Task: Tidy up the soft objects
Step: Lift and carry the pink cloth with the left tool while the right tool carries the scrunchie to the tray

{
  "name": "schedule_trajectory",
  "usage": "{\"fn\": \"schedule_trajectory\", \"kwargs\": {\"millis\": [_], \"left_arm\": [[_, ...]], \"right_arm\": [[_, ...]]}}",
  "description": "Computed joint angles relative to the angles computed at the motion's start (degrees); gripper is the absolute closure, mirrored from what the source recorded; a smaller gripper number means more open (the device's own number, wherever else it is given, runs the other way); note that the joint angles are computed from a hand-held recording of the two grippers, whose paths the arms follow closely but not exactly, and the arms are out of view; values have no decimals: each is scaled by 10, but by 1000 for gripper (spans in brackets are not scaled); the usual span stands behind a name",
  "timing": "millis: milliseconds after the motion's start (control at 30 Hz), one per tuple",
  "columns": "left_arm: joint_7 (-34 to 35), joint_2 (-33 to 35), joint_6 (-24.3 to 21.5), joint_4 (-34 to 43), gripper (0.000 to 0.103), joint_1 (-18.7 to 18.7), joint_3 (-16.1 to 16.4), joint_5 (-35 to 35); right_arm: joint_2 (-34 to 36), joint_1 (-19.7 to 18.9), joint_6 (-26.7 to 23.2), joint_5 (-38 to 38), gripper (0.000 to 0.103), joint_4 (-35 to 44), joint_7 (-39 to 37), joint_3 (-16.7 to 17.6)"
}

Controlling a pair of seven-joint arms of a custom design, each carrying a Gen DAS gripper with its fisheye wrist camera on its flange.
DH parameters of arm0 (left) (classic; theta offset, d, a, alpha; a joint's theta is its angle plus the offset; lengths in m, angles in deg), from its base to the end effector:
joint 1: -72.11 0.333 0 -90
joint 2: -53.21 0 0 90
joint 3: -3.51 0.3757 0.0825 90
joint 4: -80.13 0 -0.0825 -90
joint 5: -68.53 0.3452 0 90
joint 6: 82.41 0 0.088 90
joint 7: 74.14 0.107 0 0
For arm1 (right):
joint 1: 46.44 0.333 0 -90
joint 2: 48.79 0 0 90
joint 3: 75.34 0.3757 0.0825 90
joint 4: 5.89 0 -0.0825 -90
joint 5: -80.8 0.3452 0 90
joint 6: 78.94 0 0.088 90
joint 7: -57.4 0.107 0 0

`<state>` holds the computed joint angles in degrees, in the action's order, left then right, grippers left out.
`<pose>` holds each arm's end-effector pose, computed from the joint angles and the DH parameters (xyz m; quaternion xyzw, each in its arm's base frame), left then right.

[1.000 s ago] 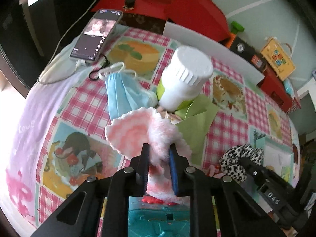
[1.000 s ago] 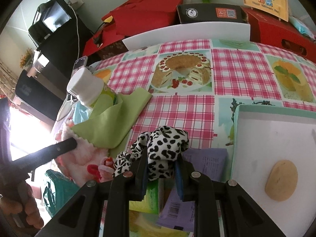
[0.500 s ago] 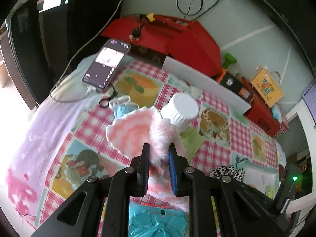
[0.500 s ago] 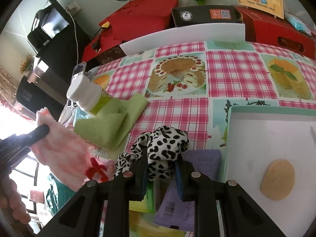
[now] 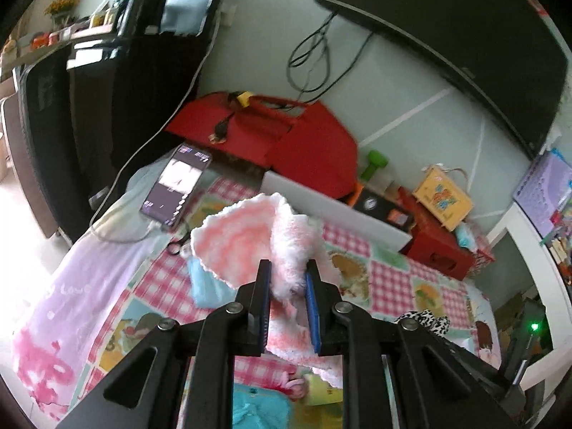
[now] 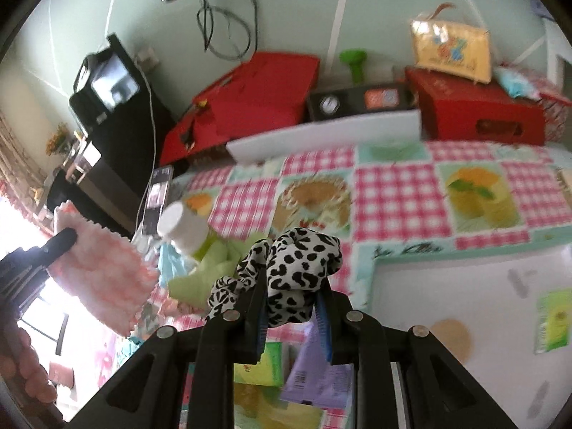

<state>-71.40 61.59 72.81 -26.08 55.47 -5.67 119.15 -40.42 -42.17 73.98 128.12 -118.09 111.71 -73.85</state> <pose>0.5451 -0.2861 0.5902 -0.7516 0.4979 -0.3702 0.2239 0.6015 0.0378 0.5366 -0.6810 0.6284 -0.0820 0.3670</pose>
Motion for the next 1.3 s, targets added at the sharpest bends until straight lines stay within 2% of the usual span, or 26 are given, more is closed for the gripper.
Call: {"fn": "schedule_trajectory", "kwargs": {"millis": [167, 333, 467, 700, 867, 1100, 1233, 1300], "left_arm": [[33, 23, -1, 35, 85, -12, -7, -7], [90, 63, 0, 87, 85, -39, -9, -25], [143, 101, 2, 132, 85, -65, -11, -50], [241, 171, -21, 218, 85, -111, -10, -103], [294, 213, -25, 267, 85, -139, -3, -131], [357, 277, -48, 340, 84, -174, 8, -167], [370, 302, -57, 368, 84, -187, 20, -177], [365, 307, -48, 366, 84, -192, 29, -174]], "right_arm": [[-22, -4, 47, -36, 78, -20, 42, -19], [-36, -25, 81, -67, 78, -42, 90, -39], [-41, -41, 113, -156, 78, -60, 181, -65], [-43, -81, 123, -219, 78, -67, 262, -86], [-45, -95, 134, -306, 78, -75, 347, -103], [-37, -120, 117, -300, 78, -71, 355, -103], [-30, -130, 107, -260, 78, -65, 320, -93], [-26, -132, 104, -243, 78, -62, 305, -90]]}}
